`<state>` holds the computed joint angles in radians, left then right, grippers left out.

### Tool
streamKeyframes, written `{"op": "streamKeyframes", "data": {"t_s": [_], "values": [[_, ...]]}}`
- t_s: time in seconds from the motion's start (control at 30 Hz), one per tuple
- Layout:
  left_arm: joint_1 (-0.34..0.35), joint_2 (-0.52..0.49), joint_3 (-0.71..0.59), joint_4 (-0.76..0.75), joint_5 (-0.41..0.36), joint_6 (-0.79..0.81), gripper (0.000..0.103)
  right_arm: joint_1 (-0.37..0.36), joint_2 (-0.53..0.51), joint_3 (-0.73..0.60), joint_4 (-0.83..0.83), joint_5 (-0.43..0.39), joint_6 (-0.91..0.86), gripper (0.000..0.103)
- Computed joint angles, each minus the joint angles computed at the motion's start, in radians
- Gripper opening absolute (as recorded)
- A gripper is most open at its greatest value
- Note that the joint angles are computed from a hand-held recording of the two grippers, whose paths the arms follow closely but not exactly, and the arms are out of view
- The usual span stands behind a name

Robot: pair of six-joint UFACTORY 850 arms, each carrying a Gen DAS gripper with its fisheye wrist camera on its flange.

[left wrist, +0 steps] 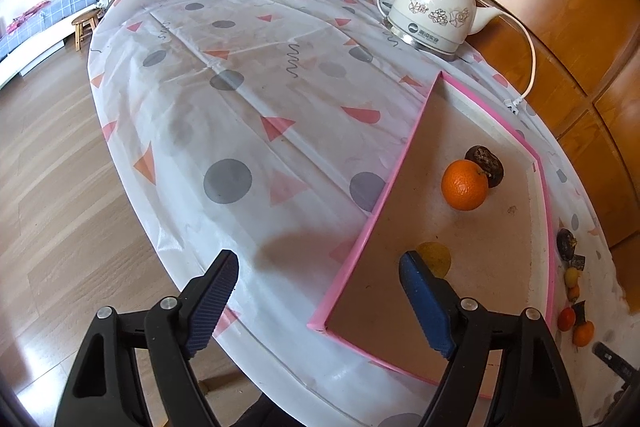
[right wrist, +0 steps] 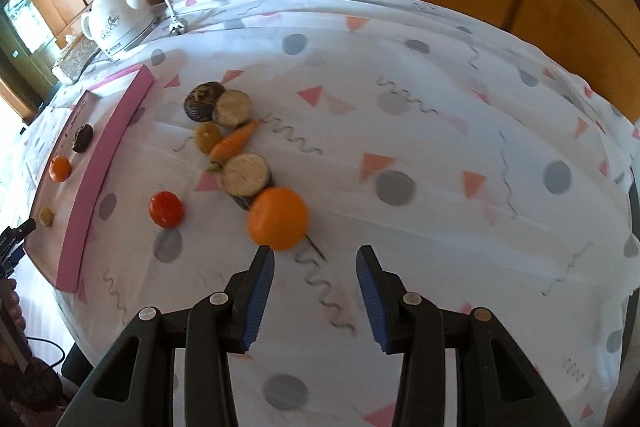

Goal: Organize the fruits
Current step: 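Move the right tool to the second orange and grasp it, then carry the orange with the right tool into the pink tray and open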

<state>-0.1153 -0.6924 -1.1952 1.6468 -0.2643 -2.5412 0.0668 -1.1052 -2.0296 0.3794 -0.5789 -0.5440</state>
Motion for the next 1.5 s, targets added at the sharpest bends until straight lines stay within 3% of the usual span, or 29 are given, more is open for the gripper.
{"op": "streamKeyframes", "data": {"t_s": [0.27, 0.4, 0.7, 1.1, 1.5], "values": [[0.006, 0.01, 0.013, 0.02, 0.002, -0.026, 0.083, 0.034, -0.091, -0.129, -0.054, -0.041, 0.081, 0.045], [0.004, 0.013, 0.017, -0.001, -0.002, -0.009, 0.083, 0.043, -0.071, -0.088, -0.039, -0.003, 0.021, 0.037], [-0.01, 0.027, 0.026, -0.027, -0.034, 0.015, 0.083, 0.036, -0.039, -0.018, 0.032, 0.063, -0.057, 0.036], [-0.022, 0.042, 0.038, 0.037, -0.07, -0.031, 0.083, 0.053, 0.025, 0.083, -0.059, 0.177, 0.016, 0.035], [-0.017, 0.049, 0.052, 0.11, -0.068, -0.108, 0.084, 0.063, 0.146, 0.275, 0.295, 0.246, -0.285, 0.035]]}}
